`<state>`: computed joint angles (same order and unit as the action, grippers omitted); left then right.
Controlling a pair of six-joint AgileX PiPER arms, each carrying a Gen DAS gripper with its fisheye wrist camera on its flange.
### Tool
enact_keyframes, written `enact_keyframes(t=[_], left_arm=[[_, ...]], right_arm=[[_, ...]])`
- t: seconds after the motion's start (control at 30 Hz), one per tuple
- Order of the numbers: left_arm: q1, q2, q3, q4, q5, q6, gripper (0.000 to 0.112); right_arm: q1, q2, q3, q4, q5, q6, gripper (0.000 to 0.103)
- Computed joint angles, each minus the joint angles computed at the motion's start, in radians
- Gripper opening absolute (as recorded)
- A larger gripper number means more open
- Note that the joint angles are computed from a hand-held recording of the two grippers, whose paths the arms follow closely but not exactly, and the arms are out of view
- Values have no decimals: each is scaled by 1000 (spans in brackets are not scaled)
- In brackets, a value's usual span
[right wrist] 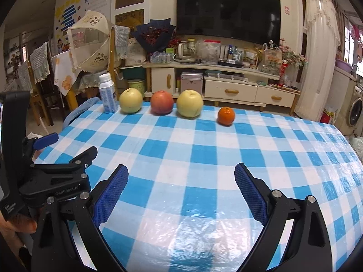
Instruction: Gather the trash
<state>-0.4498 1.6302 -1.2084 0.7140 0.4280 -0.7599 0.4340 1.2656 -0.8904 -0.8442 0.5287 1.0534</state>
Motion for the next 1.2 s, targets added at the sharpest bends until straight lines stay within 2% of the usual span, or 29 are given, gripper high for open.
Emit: enact_keyframes(t=[0.13, 0.23, 0.37, 0.47, 0.57, 1.2], left_arm=[[-22, -1, -1, 9, -17, -42, 99], [-45, -6, 4, 100, -20, -153, 99], [-59, -12, 4, 126, -27, -197, 99], [-78, -5, -2, 165, -6, -233, 99], [-99, -3, 1, 263, 24, -332, 99], [-121, -5, 9, 281, 26, -332, 99]], right_arm=[[-32, -16, 8, -23, -2, 10, 94], [-51, -26, 15, -49, 0, 25, 94], [-76, -38, 21, -51, -3, 20, 94], [-96, -47, 26, -53, -12, 18, 94], [-100, -47, 28, -80, -6, 35, 94], [-136, -36, 32, -69, -28, 13, 94]])
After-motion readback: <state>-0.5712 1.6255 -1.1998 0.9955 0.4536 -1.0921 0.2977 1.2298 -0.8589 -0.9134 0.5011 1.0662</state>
